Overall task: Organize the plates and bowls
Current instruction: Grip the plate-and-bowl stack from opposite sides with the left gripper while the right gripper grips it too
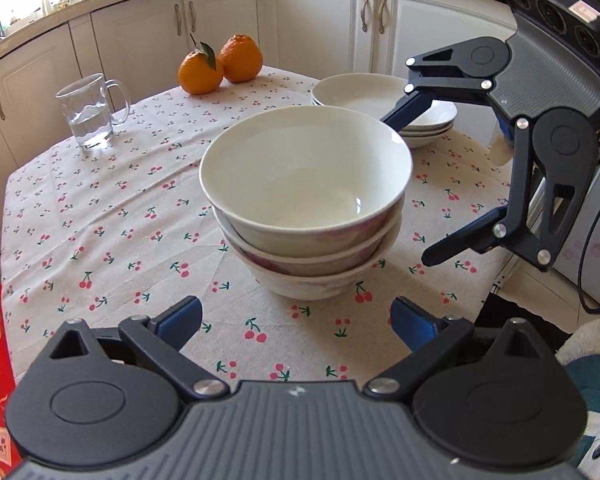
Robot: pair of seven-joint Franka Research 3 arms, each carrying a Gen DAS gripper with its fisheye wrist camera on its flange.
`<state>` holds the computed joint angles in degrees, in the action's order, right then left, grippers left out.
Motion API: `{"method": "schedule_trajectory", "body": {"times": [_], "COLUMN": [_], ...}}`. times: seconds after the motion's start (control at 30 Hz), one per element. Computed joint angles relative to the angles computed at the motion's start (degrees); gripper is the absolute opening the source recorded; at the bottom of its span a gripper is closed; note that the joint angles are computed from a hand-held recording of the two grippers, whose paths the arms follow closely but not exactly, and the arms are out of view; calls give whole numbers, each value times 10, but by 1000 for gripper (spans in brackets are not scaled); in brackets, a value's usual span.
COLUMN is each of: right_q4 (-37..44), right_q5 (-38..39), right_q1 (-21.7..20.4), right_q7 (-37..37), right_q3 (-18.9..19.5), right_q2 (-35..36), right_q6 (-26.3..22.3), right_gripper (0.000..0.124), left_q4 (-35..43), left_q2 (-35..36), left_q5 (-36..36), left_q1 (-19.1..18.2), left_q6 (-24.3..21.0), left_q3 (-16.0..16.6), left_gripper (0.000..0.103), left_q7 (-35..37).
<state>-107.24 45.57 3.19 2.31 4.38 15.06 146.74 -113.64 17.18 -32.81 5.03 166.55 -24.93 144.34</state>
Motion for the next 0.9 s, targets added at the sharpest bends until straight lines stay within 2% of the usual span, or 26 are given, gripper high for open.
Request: {"method": "schedule_trajectory", "body": {"times": [0.17,0.3,0.47,0.67,0.77,0.9], "right_q4": [36,70,109,150,158,168], "right_q5": [-23,-46,-66,-84,-89,-95], "right_q1": [-1,-5,-11,-13,-13,-14], "right_q7": [5,15,19,31,35,39], "right_q3": [2,3,8,9,10,10], "right_q2": [36,60,82,104,108,112], "right_q6": [-18,-50,-89,-133,-145,-159], "right_gripper": [103,103,101,95,93,90], "left_q4": [50,85,125,150,156,159], "left_q2": [38,57,76,87,89,91], "left_q5": [5,2,-4,-23,-25,-32], "left_q1": [15,23,24,21,16,14], "left_q6": [-57,-104,-160,-192,-203,-204], "left_q3": [-7,-9,2,12,19,21], "left_gripper": [99,98,97,96,89,87], "left_q7": [42,89,133,155,161,173]}}
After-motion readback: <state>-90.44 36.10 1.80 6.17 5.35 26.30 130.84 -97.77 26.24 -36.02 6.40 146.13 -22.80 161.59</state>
